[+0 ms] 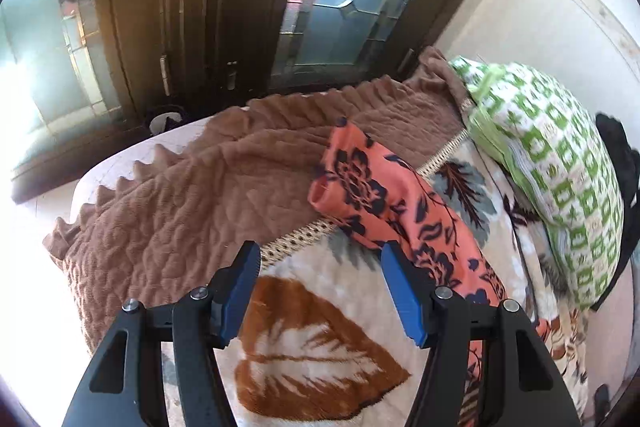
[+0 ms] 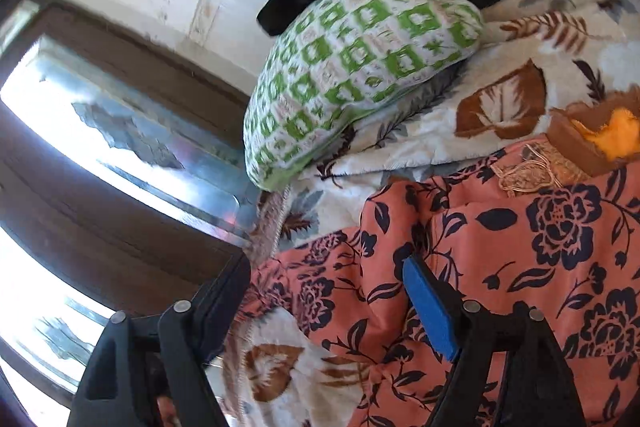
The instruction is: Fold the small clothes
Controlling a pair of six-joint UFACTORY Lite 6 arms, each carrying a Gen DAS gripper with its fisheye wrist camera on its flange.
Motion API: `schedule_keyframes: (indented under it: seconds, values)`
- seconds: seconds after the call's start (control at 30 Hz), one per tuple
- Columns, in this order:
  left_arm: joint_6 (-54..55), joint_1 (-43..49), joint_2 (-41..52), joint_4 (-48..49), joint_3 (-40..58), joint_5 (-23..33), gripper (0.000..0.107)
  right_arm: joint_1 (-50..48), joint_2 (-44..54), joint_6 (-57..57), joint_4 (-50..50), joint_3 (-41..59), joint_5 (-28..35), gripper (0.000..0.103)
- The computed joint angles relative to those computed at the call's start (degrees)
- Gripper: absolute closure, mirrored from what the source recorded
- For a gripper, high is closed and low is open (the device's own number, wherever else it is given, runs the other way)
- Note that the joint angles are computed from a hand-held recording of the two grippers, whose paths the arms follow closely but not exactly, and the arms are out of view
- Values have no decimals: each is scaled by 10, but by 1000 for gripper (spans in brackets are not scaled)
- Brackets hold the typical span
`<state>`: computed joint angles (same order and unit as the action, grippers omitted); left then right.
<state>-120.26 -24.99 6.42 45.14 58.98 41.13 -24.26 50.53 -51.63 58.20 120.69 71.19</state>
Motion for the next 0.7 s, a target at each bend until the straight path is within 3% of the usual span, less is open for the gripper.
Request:
schedule_keyframes:
  seconds: [0.17, 0.23, 0.37, 0.43, 0.53, 0.67, 0.7]
  values:
    - [-51, 20, -82, 17, -63, 53, 43, 197, -189, -163, -94, -259, -206, 27]
    - [-54, 31, -108, 13, -83, 56, 43, 267, -203, -169, -124, -296, -282, 27]
    - [-92, 60, -179, 18, -144, 28, 43, 362, -170, -174, -127, -298, -357, 27]
    - [-105, 68, -202, 20, -161, 29, 43, 413, -138, -140, -160, -272, -403, 26]
    - [-120, 69, -213, 26, -169, 33, 43, 475, -31, 11, -294, -150, -419, 26]
    - [-104, 78, -210, 25, -165, 17, 43, 482, 127, 118, -329, 60, -325, 28]
    - [-103, 80, -207, 26, -163, 12, 43, 476, 132, 104, -306, 72, -317, 35]
